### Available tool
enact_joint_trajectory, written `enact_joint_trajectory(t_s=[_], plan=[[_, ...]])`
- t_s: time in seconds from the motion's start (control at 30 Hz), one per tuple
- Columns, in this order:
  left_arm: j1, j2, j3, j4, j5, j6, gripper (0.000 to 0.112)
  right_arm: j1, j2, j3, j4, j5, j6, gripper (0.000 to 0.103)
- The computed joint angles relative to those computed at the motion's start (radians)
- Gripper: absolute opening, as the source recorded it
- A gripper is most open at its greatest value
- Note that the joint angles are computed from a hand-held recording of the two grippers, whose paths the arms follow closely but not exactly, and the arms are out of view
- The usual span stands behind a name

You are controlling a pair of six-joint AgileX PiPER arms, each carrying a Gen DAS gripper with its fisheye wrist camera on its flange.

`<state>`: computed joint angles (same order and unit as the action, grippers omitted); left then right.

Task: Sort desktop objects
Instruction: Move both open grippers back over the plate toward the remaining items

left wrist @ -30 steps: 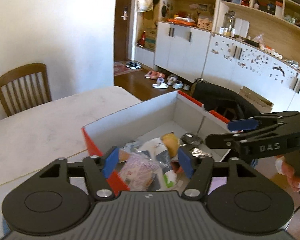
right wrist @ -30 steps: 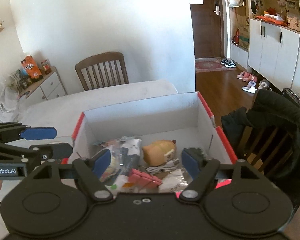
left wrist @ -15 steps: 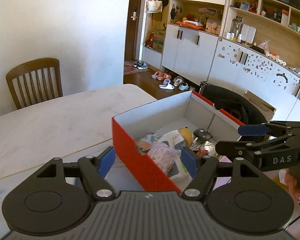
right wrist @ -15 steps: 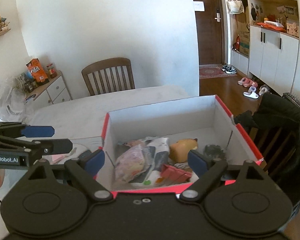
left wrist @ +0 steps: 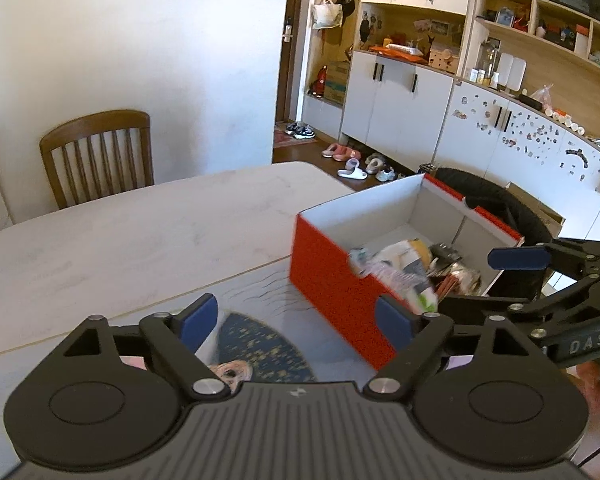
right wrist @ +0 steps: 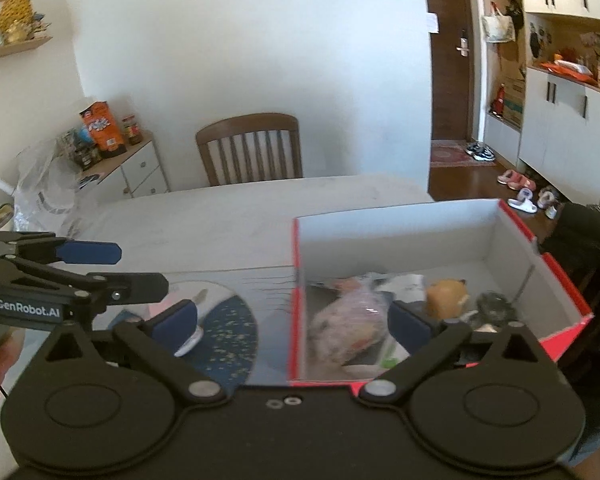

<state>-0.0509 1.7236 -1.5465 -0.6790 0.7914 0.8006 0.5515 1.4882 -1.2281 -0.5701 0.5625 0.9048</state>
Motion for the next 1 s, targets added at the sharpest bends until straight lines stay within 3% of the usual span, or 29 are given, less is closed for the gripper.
enact_joint_trajectory(t_s=[0.2,0.6,0.77,1.0], plan=[[0.087,0.022,0.026,-0.037,0.004,0.099,0.101,0.080,0.072,-0.050,-0.089,0.027,0.125,0.102],[0.218,0.173,-0.024,-0.070,-0.004,0.266,0.101,0.164,0.280,-0.201,-0.110,0.069,0.153,0.102],[0.221,0.257,-0.078,-0.057,-0.040,0.293,0.101,0.169,0.374,-0.280,-0.098,0.075,0.122,0.099],[0.206,0.391,-0.200,-0.016,-0.023,0.263,0.101,0.165,0.478,-0.367,-0.051,0.078,0.036,0.095]])
